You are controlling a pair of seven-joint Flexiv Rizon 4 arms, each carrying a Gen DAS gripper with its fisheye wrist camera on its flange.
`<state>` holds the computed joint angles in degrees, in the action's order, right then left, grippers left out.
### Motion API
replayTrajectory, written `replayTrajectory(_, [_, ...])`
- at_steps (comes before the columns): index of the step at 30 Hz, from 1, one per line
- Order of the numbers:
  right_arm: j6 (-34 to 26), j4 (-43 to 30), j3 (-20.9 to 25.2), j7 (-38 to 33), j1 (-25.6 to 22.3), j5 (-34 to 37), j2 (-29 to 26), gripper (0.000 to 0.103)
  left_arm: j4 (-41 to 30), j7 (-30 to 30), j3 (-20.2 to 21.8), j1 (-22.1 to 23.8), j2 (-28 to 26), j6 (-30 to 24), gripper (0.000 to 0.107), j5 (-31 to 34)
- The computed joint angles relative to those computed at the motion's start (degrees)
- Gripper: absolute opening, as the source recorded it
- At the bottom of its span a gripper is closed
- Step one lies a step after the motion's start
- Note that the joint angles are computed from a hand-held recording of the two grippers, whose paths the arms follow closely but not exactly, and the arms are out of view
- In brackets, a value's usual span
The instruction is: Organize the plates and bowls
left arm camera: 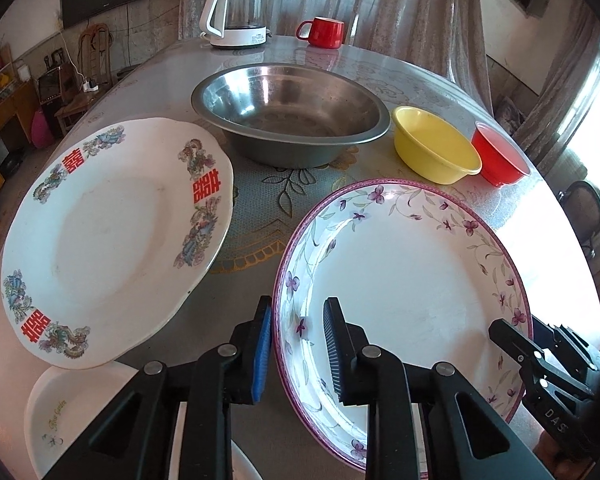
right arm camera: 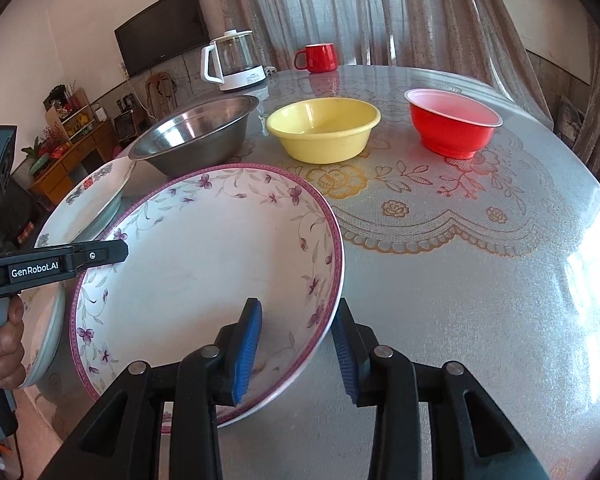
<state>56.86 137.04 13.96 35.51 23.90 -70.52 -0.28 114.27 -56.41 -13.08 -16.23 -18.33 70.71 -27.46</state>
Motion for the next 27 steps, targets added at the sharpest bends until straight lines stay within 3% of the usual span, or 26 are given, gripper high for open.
replayTrajectory(15, [12.2,3.9,-1.5,10.0,-4.9,-10.2,3.1,0.035,6.4,2.3,-0.2,-0.5,4.5,2.1,0.025,-3.1])
replayTrajectory(27, [10.7,5.3,0.2,8.6,-4.0,-7.4,4.4,0.035,11.5,6.8,0.1,-2.1,8.1,3.6,0.025,-8.9])
